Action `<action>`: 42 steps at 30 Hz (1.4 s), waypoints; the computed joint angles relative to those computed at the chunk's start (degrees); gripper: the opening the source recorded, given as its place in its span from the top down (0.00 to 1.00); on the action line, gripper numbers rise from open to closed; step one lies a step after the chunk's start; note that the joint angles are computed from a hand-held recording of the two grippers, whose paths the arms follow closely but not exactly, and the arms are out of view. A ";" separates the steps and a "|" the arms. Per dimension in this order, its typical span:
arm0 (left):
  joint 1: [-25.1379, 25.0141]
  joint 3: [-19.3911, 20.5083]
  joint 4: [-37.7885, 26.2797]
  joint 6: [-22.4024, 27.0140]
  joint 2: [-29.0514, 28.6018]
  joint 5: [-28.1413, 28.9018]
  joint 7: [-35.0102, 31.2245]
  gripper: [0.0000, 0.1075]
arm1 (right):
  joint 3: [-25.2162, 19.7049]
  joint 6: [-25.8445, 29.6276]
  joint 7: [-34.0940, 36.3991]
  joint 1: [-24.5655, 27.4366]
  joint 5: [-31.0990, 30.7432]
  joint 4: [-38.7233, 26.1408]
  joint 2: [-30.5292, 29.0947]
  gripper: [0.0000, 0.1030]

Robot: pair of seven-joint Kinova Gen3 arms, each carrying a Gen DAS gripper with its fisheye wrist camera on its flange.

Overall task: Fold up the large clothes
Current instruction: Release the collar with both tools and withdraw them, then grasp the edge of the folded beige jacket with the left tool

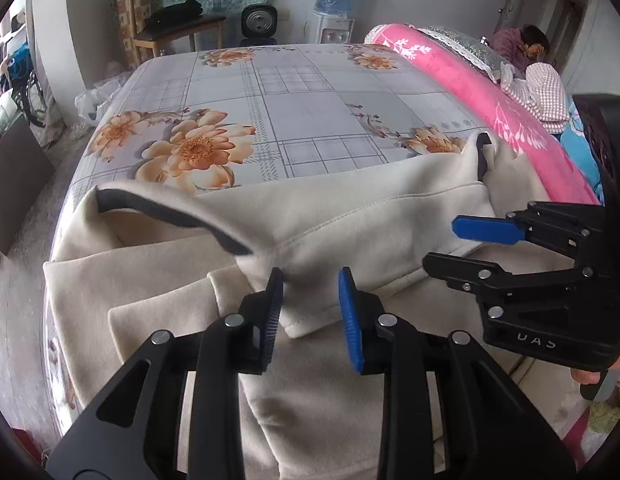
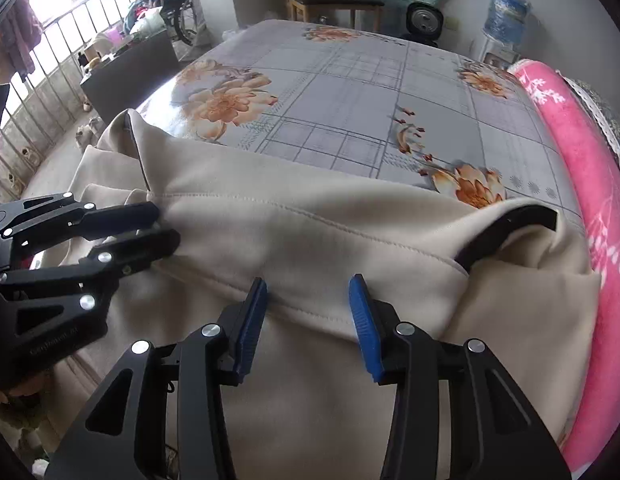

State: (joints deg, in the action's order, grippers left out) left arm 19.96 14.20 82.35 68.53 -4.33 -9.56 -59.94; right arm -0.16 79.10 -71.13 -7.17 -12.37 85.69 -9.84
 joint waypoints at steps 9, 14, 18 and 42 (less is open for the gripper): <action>-5.40 -3.96 -0.49 7.08 -14.31 6.87 -0.77 0.54 | 11.12 12.22 5.44 3.35 -10.33 -2.04 -7.55 0.43; -8.90 -5.88 4.69 11.55 -25.00 10.88 0.08 0.54 | 12.09 16.63 8.18 2.90 -12.00 3.83 -13.47 0.34; -11.06 -6.47 9.45 15.18 -31.84 14.99 0.69 0.54 | 10.60 17.20 8.17 1.92 -10.42 8.39 -17.10 0.33; -14.47 -10.31 22.44 7.16 -33.46 23.09 -6.18 0.57 | 8.40 13.93 6.03 -0.30 -7.23 13.09 -19.59 0.28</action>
State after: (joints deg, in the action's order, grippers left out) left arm 5.49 3.89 104.79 75.70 -37.79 13.53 -66.13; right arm 8.24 93.02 -65.10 -7.47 -19.60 98.78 -29.43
